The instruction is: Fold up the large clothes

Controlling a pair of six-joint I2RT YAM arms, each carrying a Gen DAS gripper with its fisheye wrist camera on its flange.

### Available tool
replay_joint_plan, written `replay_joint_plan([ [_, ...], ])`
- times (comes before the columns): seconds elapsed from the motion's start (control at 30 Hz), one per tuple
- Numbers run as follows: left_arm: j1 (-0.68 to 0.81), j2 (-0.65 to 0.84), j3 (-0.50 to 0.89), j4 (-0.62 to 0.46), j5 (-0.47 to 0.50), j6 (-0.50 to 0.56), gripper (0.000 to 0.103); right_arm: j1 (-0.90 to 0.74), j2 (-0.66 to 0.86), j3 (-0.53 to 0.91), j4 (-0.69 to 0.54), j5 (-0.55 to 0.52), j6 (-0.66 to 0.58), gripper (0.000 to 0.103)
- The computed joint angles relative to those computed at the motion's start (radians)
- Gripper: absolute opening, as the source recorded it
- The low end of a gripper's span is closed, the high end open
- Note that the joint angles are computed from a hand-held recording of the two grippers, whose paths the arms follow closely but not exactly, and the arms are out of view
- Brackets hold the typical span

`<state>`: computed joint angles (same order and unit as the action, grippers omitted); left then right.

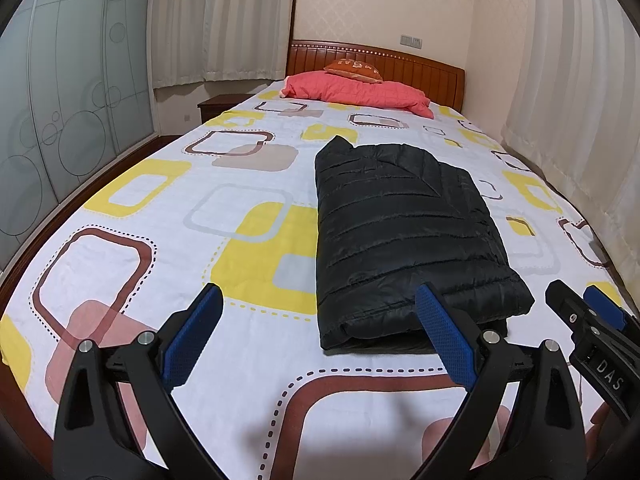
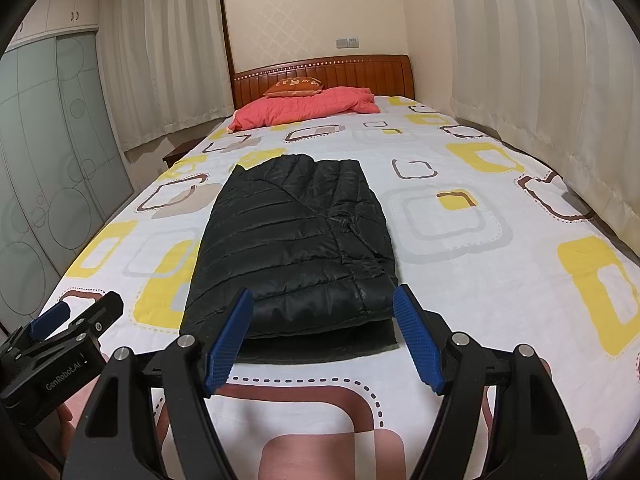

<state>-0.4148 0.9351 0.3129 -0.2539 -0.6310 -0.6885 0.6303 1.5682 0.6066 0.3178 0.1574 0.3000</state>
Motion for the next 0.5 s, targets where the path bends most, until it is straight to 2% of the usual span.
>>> replay_joint_plan([
  [0.5, -0.017, 0.003, -0.001, -0.016, -0.010, -0.027, 0.097, 0.011, -0.003, -0.001, -0.001, 0.010, 0.005, 0.072],
])
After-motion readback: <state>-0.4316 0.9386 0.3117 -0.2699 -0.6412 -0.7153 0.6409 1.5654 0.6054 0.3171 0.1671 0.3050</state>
